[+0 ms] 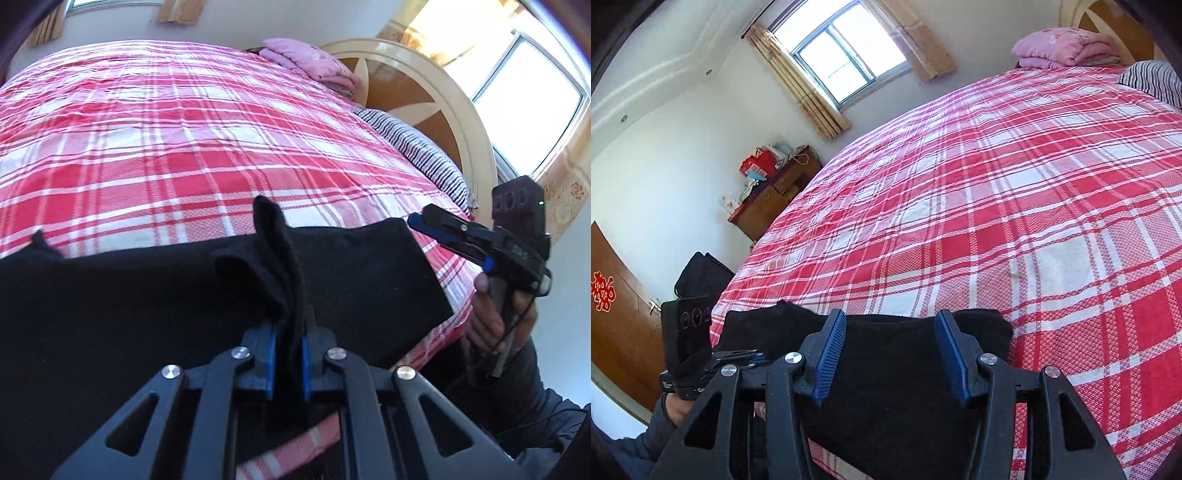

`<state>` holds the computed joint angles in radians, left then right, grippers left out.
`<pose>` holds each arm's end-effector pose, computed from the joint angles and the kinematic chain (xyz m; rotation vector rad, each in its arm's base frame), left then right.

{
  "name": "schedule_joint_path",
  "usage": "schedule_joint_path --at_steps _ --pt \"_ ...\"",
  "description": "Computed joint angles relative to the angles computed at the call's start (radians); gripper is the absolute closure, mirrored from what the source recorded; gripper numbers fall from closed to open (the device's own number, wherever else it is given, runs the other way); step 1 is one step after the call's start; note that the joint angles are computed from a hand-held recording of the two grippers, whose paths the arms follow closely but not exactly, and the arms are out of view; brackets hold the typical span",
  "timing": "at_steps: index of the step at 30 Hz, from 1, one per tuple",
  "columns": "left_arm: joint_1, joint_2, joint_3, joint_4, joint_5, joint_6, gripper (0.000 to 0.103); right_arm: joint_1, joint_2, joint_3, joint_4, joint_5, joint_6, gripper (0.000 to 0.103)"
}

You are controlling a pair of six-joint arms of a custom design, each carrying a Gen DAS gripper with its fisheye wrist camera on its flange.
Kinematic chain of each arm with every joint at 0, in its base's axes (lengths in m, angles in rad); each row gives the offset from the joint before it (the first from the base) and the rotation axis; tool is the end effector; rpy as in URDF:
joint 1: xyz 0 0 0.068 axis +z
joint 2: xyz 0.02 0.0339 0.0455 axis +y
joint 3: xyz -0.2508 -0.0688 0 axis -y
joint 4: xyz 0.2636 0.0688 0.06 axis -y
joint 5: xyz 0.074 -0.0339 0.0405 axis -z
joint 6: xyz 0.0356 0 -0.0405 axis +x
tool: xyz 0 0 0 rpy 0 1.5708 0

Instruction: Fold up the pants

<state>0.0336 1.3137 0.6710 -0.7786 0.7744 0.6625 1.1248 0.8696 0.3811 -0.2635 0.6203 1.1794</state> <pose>0.2187 -0.0176 0.1478 0.8764 2.4389 -0.9268 0.1025 0.1664 0.1641 0.3659 2.1907 0.5854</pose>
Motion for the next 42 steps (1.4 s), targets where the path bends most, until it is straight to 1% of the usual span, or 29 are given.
schedule_joint_path --at_steps 2,5,8,10,11,12,13,14,16,18,20,21,22,23,25,27,30,31,33,37,39,40,42 --pt "0.034 -0.009 0.003 -0.031 0.008 0.032 0.092 0.009 -0.008 0.000 -0.005 0.009 0.002 0.051" --pt "0.073 0.025 0.017 -0.030 -0.001 0.048 0.092 0.017 0.004 0.004 0.020 -0.005 -0.025 0.051" --pt "0.088 0.086 0.025 0.012 -0.018 0.043 0.092 0.027 0.040 0.015 0.052 -0.046 -0.059 0.051" --pt "0.085 0.107 0.014 0.043 -0.026 0.038 0.092 0.020 0.087 0.030 0.069 -0.102 -0.084 0.051" --pt "0.077 0.110 -0.003 0.081 -0.041 0.022 0.092 0.016 0.110 0.038 0.070 -0.126 -0.090 0.051" --pt "0.073 0.110 -0.019 0.106 -0.048 0.022 0.091 0.002 0.156 0.058 0.053 -0.160 -0.089 0.051" --pt "0.071 0.103 -0.032 0.122 -0.053 0.022 0.090 -0.020 0.234 0.095 -0.002 -0.190 -0.061 0.051" --pt "0.070 0.088 -0.050 0.145 -0.052 0.017 0.089 -0.034 0.267 0.098 -0.008 -0.197 -0.044 0.051" --pt "0.069 0.075 -0.061 0.157 -0.054 0.019 0.088 -0.035 0.253 0.045 0.071 -0.173 -0.066 0.050" --pt "0.075 0.082 -0.054 0.155 -0.046 0.026 0.087 -0.030 0.239 0.058 0.036 -0.171 -0.076 0.051" --pt "0.085 0.081 -0.052 0.150 -0.040 0.035 0.086 0.005 0.201 0.080 -0.035 -0.128 -0.044 0.051" --pt "0.091 0.067 -0.058 0.153 -0.042 0.036 0.082 0.030 0.178 0.092 -0.074 -0.112 -0.035 0.051" --pt "0.099 0.046 -0.068 0.166 -0.048 0.032 0.074 0.046 0.158 0.095 -0.089 -0.112 -0.042 0.051" --pt "0.106 0.025 -0.079 0.183 -0.056 0.024 0.069 0.075 0.142 0.098 -0.106 -0.107 -0.041 0.051" --pt "0.119 -0.019 -0.106 0.238 -0.080 -0.009 0.048 0.155 0.150 0.122 -0.150 -0.085 -0.027 0.051" --pt "0.119 -0.038 -0.122 0.284 -0.112 -0.028 0.041 0.239 0.212 0.154 -0.194 -0.064 0.013 0.051" --pt "0.117 -0.017 -0.123 0.300 -0.126 -0.026 0.041 0.258 0.332 0.185 -0.226 -0.104 0.049 0.050" --pt "0.114 -0.022 -0.128 0.306 -0.131 -0.027 0.041 0.266 0.343 0.169 -0.199 -0.095 0.047 0.050" --pt "0.108 -0.035 -0.136 0.316 -0.146 -0.021 0.040 0.258 0.324 0.151 -0.183 -0.103 0.043 0.050" --pt "0.109 -0.030 -0.132 0.315 -0.146 -0.024 0.039 0.237 0.245 0.130 -0.194 -0.127 0.049 0.050" --pt "0.104 -0.039 -0.141 0.324 -0.152 -0.028 0.039 0.228 0.256 0.169 -0.230 -0.105 0.044 0.050" --pt "0.102 -0.043 -0.143 0.326 -0.155 -0.026 0.038 0.225 0.266 0.197 -0.255 -0.076 0.041 0.050" --pt "0.098 -0.049 -0.149 0.330 -0.162 -0.026 0.038 0.205 0.256 0.206 -0.244 -0.057 0.016 0.050"
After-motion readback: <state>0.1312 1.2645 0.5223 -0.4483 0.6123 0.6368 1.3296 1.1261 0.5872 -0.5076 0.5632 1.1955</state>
